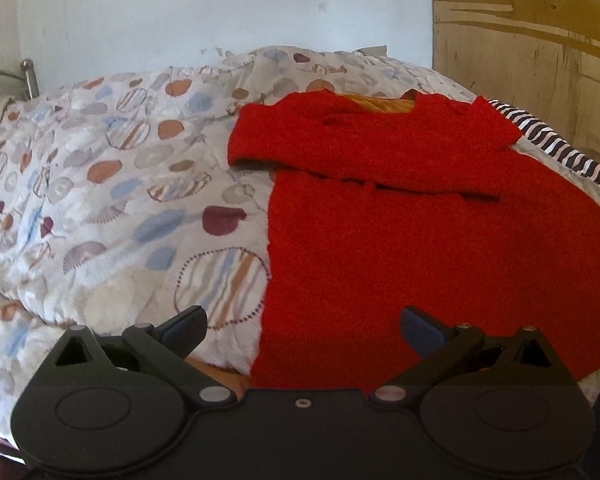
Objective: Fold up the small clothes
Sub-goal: 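Move the open right gripper toward the sweater hem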
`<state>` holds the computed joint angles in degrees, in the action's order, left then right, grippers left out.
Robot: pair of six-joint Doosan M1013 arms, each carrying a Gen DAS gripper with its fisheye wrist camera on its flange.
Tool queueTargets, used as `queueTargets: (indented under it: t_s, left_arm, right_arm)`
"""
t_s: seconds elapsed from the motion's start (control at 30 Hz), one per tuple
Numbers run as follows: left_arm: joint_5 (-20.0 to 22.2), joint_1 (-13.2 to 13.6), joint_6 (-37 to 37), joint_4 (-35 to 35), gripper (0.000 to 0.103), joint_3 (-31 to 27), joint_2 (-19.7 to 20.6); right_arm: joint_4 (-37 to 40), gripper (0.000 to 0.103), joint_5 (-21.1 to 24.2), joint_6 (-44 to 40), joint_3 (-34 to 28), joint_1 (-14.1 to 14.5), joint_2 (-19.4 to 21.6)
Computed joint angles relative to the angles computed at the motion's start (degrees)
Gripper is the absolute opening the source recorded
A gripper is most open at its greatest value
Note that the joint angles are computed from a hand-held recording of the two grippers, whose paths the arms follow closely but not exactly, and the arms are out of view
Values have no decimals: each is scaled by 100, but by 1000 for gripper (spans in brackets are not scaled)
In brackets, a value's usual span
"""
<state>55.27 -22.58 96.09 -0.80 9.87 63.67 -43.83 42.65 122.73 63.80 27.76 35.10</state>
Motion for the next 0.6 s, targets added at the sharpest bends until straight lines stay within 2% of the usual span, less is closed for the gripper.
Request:
queueTargets:
  t_s: [0.13, 0.27, 0.43, 0.6]
  left_arm:
    - [-123, -8, 45, -33, 102, 249, -128]
    - [-70, 2, -23, -180, 102, 227, -130]
    - [-114, 16, 42, -380, 102, 308, -184]
    - [-233, 19, 134, -458, 102, 555, -304]
  right_arm:
    - [-286, 103, 366, -226, -145, 99, 187]
    - [-1088, 103, 720, -206, -240, 243, 396]
    - [-2223, 103, 732, -214, -52, 405, 453]
    - [-3085, 103, 799, 284, 292, 498, 348]
